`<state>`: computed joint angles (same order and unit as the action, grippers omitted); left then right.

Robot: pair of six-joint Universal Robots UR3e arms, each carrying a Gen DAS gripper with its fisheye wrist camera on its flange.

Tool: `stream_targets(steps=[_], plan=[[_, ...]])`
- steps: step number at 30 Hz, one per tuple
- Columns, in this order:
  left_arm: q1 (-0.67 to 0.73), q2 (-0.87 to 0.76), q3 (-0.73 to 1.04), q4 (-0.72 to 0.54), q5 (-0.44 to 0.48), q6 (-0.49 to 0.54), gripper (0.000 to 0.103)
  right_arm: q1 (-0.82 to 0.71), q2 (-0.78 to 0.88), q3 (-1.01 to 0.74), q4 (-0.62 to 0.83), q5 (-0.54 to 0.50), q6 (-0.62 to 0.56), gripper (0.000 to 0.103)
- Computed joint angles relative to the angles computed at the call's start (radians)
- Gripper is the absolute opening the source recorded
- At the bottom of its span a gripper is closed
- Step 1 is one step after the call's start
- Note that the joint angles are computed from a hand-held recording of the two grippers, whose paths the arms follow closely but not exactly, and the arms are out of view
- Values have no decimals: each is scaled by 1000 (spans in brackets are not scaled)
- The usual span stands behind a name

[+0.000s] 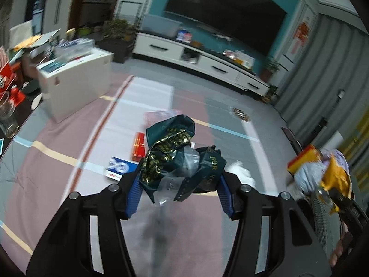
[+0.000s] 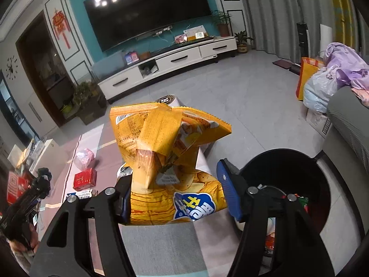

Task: Collect trash
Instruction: 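Carry the dark green bag in the left tool while the right tool carries the chip bag to the bin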

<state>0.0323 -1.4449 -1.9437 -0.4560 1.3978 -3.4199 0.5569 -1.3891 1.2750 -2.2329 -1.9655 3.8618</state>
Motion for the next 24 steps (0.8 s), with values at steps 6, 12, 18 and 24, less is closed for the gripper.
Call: stream_targets(steps=[6, 12, 18, 24], plan=[[-218, -51, 90, 7, 77, -36, 57, -19, -130, 127, -19, -40, 36, 64], [-428, -211, 260, 1, 114, -87, 58, -43, -256, 247, -15, -87, 74, 64], [-587, -417, 474, -23, 108, -99, 58, -134, -424, 391, 19, -53, 93, 65], [-682, -652, 730, -104, 16, -100, 58, -280, -560, 509, 92, 54, 57, 67]])
